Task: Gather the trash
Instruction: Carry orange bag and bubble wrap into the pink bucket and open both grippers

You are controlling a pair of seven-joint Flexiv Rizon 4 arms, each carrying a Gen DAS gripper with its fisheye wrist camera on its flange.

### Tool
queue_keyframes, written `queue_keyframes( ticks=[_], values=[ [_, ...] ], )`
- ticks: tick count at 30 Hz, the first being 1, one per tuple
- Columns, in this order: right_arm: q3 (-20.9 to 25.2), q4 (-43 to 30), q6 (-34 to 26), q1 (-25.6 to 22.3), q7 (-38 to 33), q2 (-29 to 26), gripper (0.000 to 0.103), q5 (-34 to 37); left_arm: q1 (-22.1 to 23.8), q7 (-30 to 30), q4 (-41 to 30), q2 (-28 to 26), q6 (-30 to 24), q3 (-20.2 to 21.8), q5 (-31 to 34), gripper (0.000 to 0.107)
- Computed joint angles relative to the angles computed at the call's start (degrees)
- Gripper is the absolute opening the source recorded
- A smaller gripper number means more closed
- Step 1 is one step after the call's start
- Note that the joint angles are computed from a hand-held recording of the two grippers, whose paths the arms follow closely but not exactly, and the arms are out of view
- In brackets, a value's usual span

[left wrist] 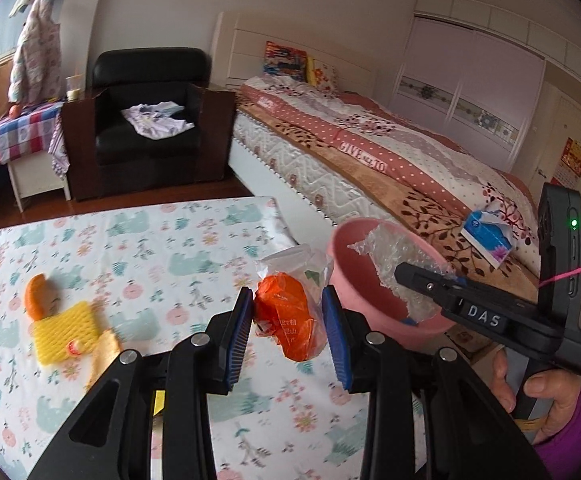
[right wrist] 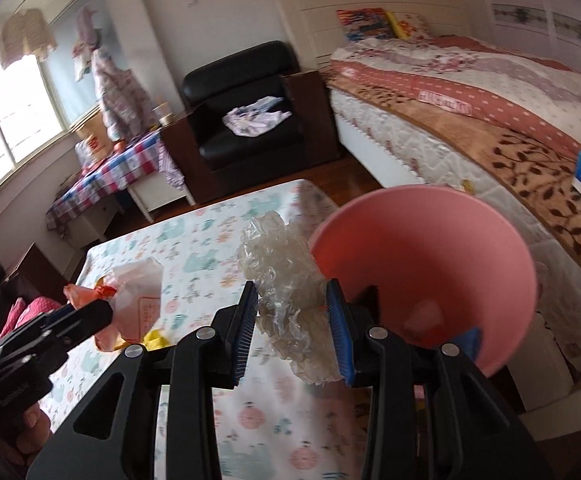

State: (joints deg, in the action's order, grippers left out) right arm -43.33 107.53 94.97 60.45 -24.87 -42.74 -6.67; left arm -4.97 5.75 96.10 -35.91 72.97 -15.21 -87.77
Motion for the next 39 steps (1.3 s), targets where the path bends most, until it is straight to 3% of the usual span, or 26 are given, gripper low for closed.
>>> queue_keyframes(
  ticks=[13,28,32,35,39],
  values=[
    [-4.87,5.47,-0.42,2.1,2.12,-0.4,0.036,3.69,-2.68,-3.26,-3.22,-3.18,-0.21,-3.39,8.05,0.035],
    [-3.33,6.79,-0.68,-0.51,3.62,-0.39,0.036,3.87,-1.27,-16.54,-7.52,-9.97,1.19,-7.73,27.96,0.036],
    [-2.63,6.49,-0.58,-1.32,3.76,-0.56,0.036,3.64,0.01,-18.78,-7.77,-10.94,2.07,-9.49,31.31,0.04],
    [-2.78,6.33,-0.62,-1.31,3.83,-0.83,0.036,3.5,1.38,-19.87,-7.61,-11.37,2.62,-11.2,33.31,0.05],
    [-3.19,6.19,-0.98,-1.14,3.56,-1.04,0.037,3.13,3.22,-21.1,-7.03,-11.64,3.85,-13.43,35.76,0.051]
  ],
)
